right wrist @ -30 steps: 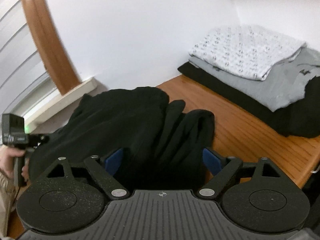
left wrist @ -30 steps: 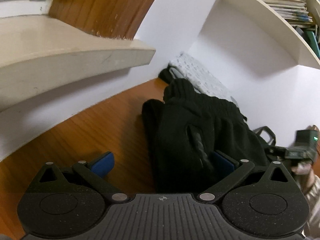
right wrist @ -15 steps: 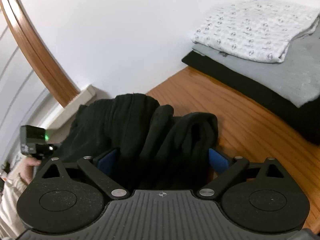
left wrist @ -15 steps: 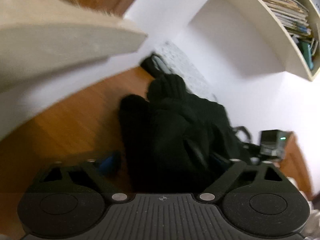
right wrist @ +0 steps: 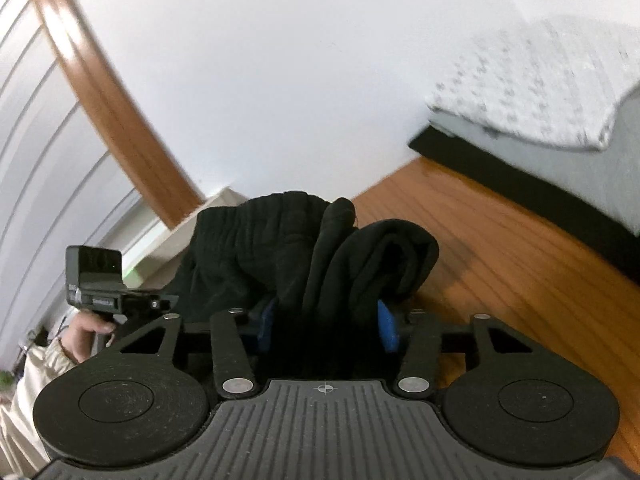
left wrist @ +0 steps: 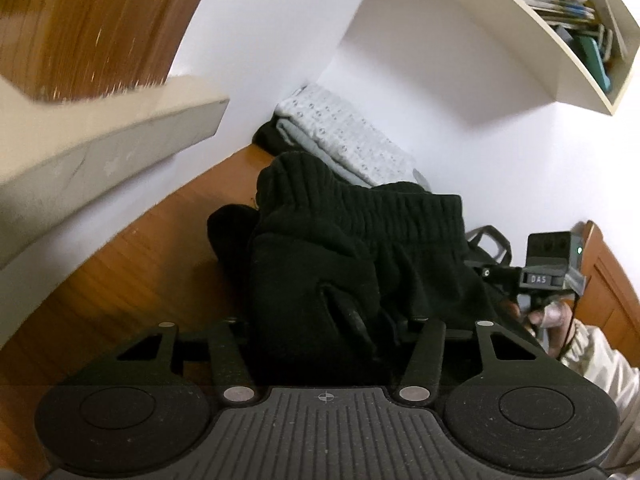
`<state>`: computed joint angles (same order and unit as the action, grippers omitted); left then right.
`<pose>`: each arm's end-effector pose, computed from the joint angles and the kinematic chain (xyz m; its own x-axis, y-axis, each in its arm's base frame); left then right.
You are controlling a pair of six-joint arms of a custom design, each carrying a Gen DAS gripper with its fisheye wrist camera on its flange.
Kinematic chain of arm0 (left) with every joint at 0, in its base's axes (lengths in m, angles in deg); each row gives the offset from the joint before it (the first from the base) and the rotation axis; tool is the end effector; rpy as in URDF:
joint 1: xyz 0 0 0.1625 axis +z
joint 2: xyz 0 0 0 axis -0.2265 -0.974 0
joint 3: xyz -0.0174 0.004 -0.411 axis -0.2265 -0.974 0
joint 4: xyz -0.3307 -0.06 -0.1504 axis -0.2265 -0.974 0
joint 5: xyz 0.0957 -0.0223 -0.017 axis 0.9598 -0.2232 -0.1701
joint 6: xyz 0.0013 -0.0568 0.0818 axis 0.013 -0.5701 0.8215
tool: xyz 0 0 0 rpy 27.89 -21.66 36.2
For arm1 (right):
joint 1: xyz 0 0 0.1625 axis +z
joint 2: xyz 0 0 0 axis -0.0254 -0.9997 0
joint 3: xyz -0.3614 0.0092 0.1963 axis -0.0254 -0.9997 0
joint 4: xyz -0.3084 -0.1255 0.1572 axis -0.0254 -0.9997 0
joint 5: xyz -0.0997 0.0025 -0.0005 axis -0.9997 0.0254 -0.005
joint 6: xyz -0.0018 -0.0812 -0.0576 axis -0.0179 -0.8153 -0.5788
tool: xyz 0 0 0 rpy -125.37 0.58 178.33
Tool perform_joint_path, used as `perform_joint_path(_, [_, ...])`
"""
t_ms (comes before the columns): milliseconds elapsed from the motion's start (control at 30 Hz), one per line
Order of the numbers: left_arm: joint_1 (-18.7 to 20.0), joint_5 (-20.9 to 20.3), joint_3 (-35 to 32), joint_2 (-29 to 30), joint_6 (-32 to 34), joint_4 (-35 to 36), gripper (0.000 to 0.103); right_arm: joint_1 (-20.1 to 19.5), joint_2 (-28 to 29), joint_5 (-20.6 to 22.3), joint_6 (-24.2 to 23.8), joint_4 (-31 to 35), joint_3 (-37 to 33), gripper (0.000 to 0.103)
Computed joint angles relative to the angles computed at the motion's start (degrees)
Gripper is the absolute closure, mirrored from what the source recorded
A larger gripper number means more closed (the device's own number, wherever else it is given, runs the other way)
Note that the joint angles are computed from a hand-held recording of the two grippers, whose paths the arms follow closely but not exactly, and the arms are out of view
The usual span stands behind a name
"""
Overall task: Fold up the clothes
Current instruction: 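Lift the black bundle with both grippers toward the grey folded stack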
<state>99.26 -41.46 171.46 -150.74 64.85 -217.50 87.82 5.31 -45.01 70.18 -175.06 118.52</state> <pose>0.0824 -0.5607 0.2364 -0.7975 0.5877 -0.1366 0.5797 0.6835 -0.4436 0.1194 -0.4865 -0.0009 -0.9488 -0.2726 0.1593 -0.2928 0.5706 -0.7673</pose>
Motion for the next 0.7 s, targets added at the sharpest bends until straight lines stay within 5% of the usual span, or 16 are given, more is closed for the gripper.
perform_joint_path(467, [-3.34, -2.12, 8.56, -5.97, 5.85, -9.89, 0.055, 1.84, 1.89, 4.41, -5.82, -12.69, 4.17, 0.059])
perform_joint_path(700, [-6.68, -2.68, 12.38, -7.27, 9.22, -16.76, 0.057, 5.27, 3.70, 3.95, -14.12, -22.30, 6.11, 0.060])
